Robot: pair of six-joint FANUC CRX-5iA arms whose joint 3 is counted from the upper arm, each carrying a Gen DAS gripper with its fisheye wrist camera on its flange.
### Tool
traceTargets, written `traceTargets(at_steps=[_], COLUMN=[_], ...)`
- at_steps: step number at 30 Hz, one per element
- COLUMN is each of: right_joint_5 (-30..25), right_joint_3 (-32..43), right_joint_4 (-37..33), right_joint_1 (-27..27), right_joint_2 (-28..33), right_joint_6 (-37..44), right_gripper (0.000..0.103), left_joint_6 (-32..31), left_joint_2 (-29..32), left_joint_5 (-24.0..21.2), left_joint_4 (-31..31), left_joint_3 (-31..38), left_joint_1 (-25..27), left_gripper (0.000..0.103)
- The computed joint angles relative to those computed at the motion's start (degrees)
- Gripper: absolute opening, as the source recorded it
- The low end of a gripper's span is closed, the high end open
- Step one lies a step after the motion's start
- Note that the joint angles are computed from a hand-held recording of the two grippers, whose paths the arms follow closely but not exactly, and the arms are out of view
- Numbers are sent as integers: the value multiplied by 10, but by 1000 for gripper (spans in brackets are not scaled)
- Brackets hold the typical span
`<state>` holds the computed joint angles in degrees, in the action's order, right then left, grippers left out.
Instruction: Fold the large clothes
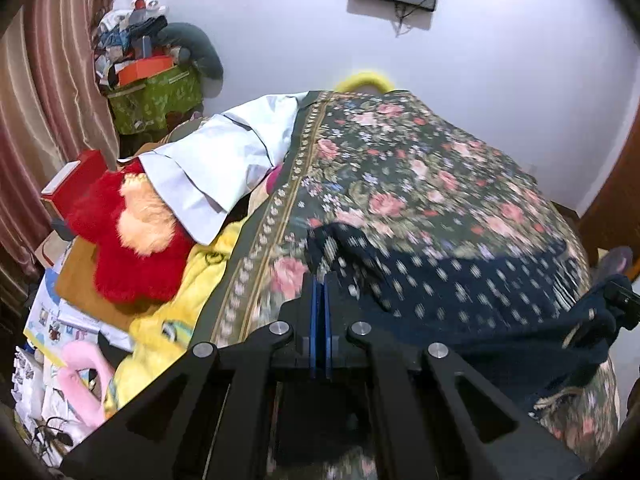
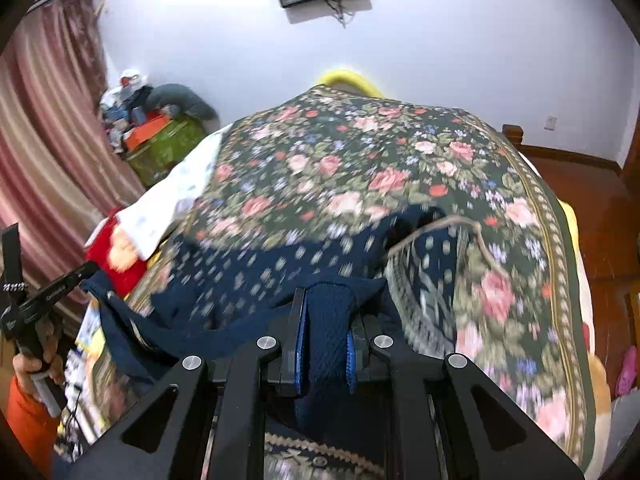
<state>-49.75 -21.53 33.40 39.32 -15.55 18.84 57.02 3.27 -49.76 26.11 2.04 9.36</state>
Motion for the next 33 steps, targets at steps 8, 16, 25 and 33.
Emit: traceTargets(at_steps=[8, 16, 25, 33], right_joint_5=[65, 88, 48, -18], right_joint_3=[59, 32, 50, 11], right_joint_4=[-90, -90, -151, 39], right_joint_1=[-119, -134, -159, -106], right_joint_2=[111, 93, 50, -1], right_joint_6=[76, 139, 157, 38], right_gripper=[13, 13, 13, 14], left_joint_6=[124, 186, 83, -42], left_joint_2=[166, 205, 160, 87], left_joint_5=[-36, -18, -39, -54], left_joint_4=[-60, -251, -175, -116], left_joint_3=[157, 208, 171, 112], left_joint_1=[-30, -77, -40, -52], left_gripper=[2, 2, 3, 46])
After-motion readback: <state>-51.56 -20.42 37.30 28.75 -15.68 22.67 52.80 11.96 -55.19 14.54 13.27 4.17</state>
